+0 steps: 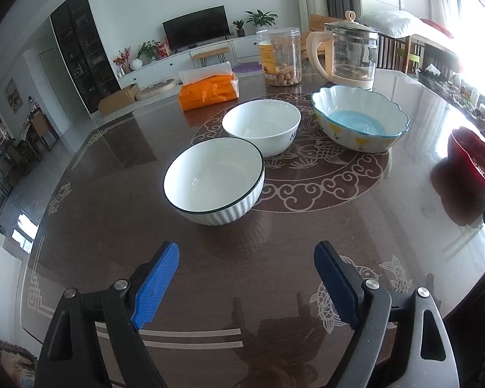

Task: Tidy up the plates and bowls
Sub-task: 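Move the left tool toward the blue-and-white scalloped bowl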

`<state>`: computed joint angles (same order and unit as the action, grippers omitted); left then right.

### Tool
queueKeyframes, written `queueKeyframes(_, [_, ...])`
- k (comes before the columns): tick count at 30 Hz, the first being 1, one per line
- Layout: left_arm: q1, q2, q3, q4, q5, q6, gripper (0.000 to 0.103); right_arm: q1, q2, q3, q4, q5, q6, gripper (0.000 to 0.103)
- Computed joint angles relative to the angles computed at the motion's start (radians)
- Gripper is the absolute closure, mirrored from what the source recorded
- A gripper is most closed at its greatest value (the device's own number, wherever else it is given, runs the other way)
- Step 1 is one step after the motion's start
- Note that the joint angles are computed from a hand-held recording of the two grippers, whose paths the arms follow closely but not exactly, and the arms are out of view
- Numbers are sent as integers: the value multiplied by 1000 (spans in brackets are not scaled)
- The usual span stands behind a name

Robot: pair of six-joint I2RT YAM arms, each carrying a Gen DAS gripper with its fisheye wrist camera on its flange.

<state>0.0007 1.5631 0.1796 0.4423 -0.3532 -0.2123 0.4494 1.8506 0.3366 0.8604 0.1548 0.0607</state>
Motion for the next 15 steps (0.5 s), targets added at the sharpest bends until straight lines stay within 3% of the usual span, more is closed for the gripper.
queueKeyframes(7, [-54, 48, 71, -49, -68, -11, 18, -1, 7, 13, -19, -4, 6, 30])
queueKeyframes(15, [-50, 86, 113, -62, -61, -2, 18, -16, 22, 38, -57, -23, 20, 30])
